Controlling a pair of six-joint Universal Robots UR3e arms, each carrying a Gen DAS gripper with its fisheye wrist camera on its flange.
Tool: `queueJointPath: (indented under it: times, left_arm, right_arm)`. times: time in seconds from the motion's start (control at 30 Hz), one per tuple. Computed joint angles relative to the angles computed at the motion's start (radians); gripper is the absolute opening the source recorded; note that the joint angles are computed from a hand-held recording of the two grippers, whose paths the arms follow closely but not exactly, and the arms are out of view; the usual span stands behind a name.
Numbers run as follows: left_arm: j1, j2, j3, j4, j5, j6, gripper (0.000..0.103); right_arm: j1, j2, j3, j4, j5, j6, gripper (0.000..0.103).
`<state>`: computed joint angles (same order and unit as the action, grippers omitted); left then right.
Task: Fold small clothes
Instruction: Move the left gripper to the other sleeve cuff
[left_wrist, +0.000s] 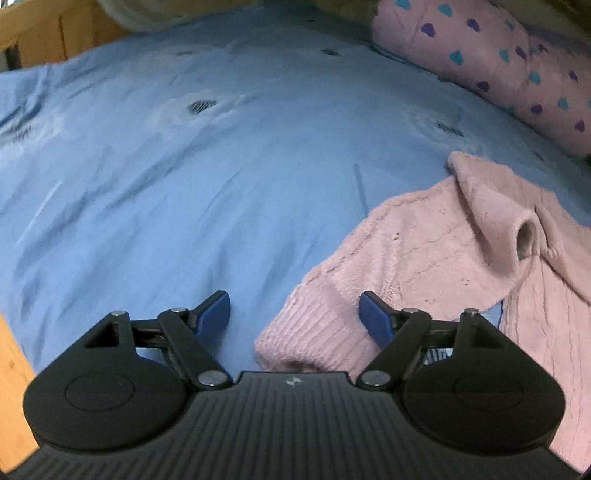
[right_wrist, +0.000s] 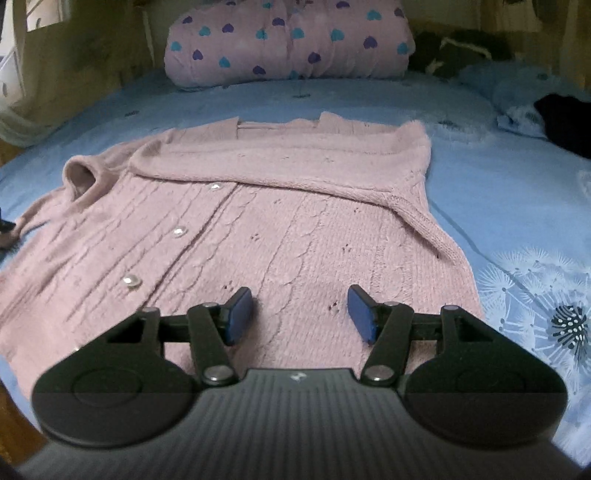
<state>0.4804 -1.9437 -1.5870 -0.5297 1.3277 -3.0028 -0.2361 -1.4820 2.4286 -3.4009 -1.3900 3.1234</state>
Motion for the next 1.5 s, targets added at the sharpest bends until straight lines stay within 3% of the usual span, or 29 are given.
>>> queueJointPath:
  times: [0.2,0.37,0.63,0.77,0.87,0.93,1.0,1.13,1.27,1.47,1.5]
  left_arm:
    - [0.034,0.033,-0.096,0.09,-0.068,0.042,0.081]
    - [0.09,0.06,-0.12,0.044,-0.178,0.051,0.081]
    - [-0.009,0.0,-0.058,0.065,-0.009,0.048,0.087]
    - [-0.012,-0.004,-0.045,0.055,-0.003,0.054,0.085]
    - [-0.011,-0.001,-0.033,0.041,0.004,0.06,0.062]
    - [0.001,-0.003,0.004,-0.012,-0.027,0.066,0.035]
    - [0.002,-0.017,0.062,-0.062,-0.013,0.041,0.027]
    - [-0.013,-0.048,0.148,-0.057,0.085,-0.018,0.023]
    - [0.022,-0.041,0.192,-0.079,0.041,-0.046,0.023]
    - [0.045,-0.026,0.159,-0.103,-0.025,-0.009,0.025]
    - [0.046,-0.025,0.148,-0.108,-0.027,-0.007,0.029]
  right_arm:
    - [0.002,0.025,0.012,-0.05,-0.001,0.023,0.061]
    - [0.013,0.039,0.004,-0.058,-0.013,0.031,0.062]
    - [0.02,0.054,0.012,-0.09,-0.022,0.042,0.062]
    - [0.018,0.059,0.023,-0.113,-0.018,0.044,0.063]
    - [0.017,0.064,0.029,-0.128,-0.017,0.042,0.063]
    - [0.015,0.069,0.034,-0.144,-0.015,0.043,0.063]
    - [0.015,0.078,0.046,-0.173,-0.013,0.045,0.063]
    - [-0.009,0.078,0.073,-0.209,0.022,0.039,0.063]
    - [-0.016,0.073,0.07,-0.2,0.034,0.044,0.063]
    - [-0.021,0.075,0.068,-0.201,0.043,0.048,0.063]
    - [-0.019,0.076,0.067,-0.201,0.042,0.047,0.064]
